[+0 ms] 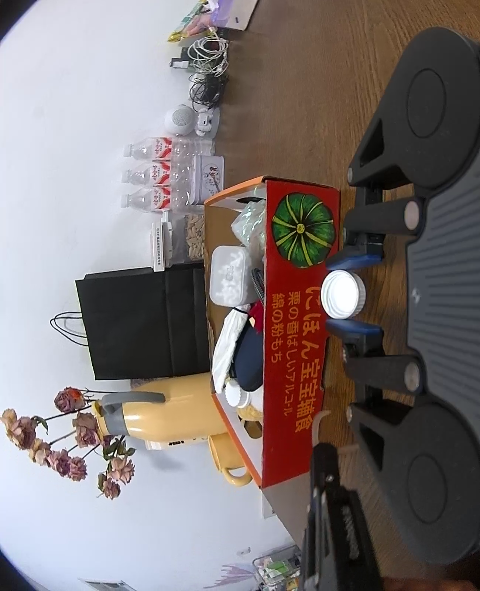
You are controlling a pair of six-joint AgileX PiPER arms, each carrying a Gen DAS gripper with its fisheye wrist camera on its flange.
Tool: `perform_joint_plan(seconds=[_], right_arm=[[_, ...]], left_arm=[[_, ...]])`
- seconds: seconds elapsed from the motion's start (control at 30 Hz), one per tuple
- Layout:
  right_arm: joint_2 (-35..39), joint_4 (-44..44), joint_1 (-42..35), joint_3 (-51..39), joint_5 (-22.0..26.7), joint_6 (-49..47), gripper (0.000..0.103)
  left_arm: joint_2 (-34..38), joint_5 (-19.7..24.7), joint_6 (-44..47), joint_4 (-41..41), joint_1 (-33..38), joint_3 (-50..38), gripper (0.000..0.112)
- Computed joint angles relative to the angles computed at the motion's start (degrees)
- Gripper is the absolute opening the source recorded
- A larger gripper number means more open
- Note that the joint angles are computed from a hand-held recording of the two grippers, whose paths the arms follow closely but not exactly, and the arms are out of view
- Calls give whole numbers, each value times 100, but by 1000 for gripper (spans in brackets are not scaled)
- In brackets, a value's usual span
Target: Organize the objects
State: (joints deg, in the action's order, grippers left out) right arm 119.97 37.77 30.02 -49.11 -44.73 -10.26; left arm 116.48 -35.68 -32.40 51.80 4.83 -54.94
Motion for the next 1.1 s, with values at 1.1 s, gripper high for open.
perform_joint_plan(seconds=[1.1], right_arm=[[725, 1251, -536, -3366, 1687, -3047, 27]], left_arm=[[940, 663, -2366, 1244, -303, -3118, 5]])
